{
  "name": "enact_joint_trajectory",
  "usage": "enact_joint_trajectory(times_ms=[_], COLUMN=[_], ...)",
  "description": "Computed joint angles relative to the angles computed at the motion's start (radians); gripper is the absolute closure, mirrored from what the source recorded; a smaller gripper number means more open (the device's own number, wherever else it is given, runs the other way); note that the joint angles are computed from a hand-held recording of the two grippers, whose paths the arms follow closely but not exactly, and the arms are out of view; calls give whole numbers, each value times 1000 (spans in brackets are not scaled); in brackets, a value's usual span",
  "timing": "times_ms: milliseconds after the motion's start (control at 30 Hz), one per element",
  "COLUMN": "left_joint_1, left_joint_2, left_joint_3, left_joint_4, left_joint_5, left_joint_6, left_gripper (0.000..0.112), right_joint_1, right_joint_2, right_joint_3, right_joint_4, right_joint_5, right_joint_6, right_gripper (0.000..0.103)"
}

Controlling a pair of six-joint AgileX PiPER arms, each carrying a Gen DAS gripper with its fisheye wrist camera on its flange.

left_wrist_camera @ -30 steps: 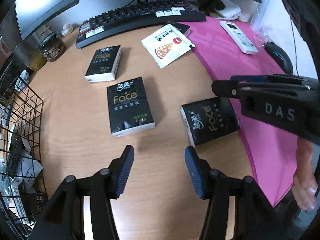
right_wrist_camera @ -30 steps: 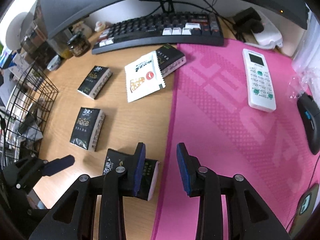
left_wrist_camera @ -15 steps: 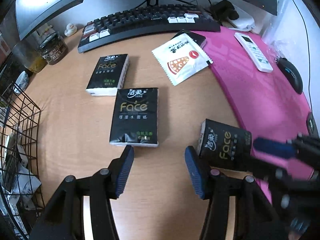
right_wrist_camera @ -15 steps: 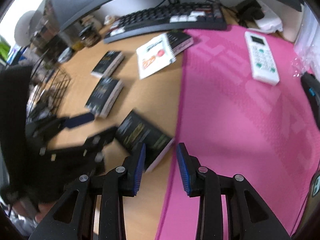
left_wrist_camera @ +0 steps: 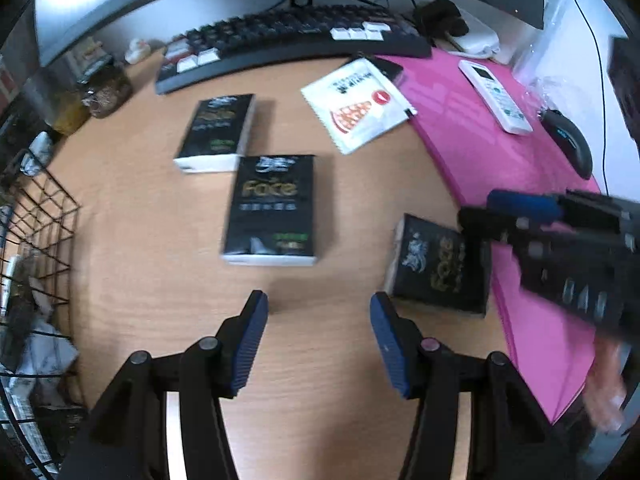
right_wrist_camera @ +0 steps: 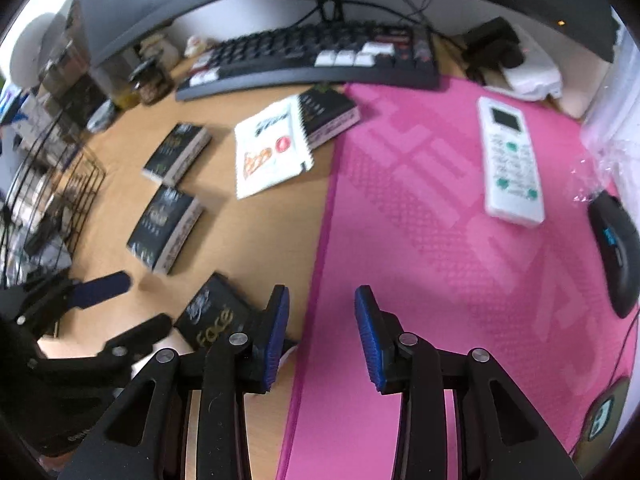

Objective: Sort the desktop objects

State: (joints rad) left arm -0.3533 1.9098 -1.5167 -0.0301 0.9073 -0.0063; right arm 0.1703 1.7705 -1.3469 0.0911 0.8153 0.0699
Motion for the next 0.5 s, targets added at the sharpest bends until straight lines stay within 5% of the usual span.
enact_joint_trajectory(times_ms=[233,367,500], left_joint_1=[5,24,59], left_joint_2=[43,17,-16], left_joint_3=[-64,-56,-47], left_joint_4=[12,8,30], left_joint_5=[7,7,5], left_joint_6=[-28,-23,-32], left_gripper=[53,53,53], right_joint_1=[32,41,74], right_joint_2=[-72,-131,-150], right_joint_3=[90,134,149], right_joint_4=[56,34,76], right_joint_5=[4,-24,-50], right_joint_6=[-64,50,92], right_gripper=[68,68,49])
